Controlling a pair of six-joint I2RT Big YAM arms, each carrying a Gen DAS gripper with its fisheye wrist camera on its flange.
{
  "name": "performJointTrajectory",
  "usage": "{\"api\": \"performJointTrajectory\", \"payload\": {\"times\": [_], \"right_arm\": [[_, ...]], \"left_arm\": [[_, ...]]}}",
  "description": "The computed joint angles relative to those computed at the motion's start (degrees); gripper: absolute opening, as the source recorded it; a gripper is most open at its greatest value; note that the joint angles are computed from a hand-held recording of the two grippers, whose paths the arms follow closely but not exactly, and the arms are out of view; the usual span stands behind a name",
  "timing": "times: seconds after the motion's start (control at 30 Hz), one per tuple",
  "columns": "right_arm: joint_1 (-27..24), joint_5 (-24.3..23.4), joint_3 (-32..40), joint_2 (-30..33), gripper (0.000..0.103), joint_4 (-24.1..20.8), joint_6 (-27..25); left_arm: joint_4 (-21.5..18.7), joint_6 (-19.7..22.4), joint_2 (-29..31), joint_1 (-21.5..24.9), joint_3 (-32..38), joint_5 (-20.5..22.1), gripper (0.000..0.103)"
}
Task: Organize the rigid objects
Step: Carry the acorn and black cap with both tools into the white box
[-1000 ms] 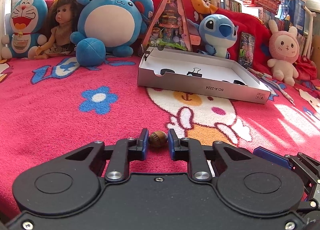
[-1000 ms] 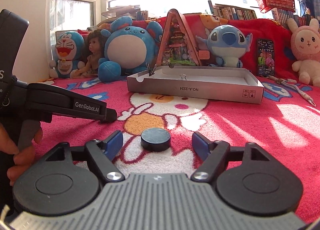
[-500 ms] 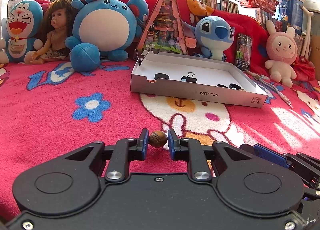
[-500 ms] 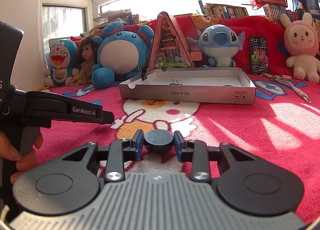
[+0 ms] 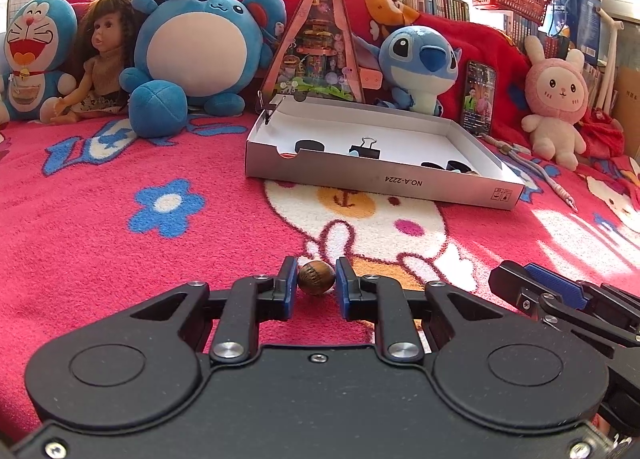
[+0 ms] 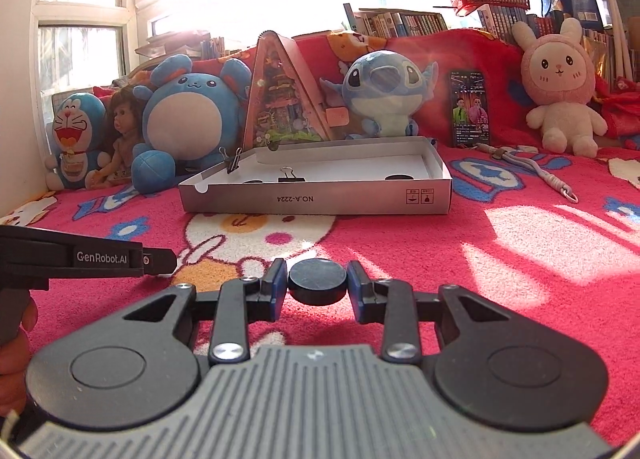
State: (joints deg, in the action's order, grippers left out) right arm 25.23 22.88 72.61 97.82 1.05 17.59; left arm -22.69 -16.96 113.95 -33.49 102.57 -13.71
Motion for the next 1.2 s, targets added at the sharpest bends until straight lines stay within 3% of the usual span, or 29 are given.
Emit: {"api": "performJointTrajectory", "payload": {"times": [0.77, 1.2], "right_arm": [[-0.7, 1.7, 2.5, 1.0, 0.037, -2.6, -0.6], [-2.6, 0.6, 7.0, 2.7, 0.038, -6.3, -0.1]], "left_arm": [[-1.7, 2.5, 2.2, -0.8, 4.2, 0.0, 0.02], [-6.1, 4.4, 7.5, 0.0, 15.1, 1.5, 0.02]]}}
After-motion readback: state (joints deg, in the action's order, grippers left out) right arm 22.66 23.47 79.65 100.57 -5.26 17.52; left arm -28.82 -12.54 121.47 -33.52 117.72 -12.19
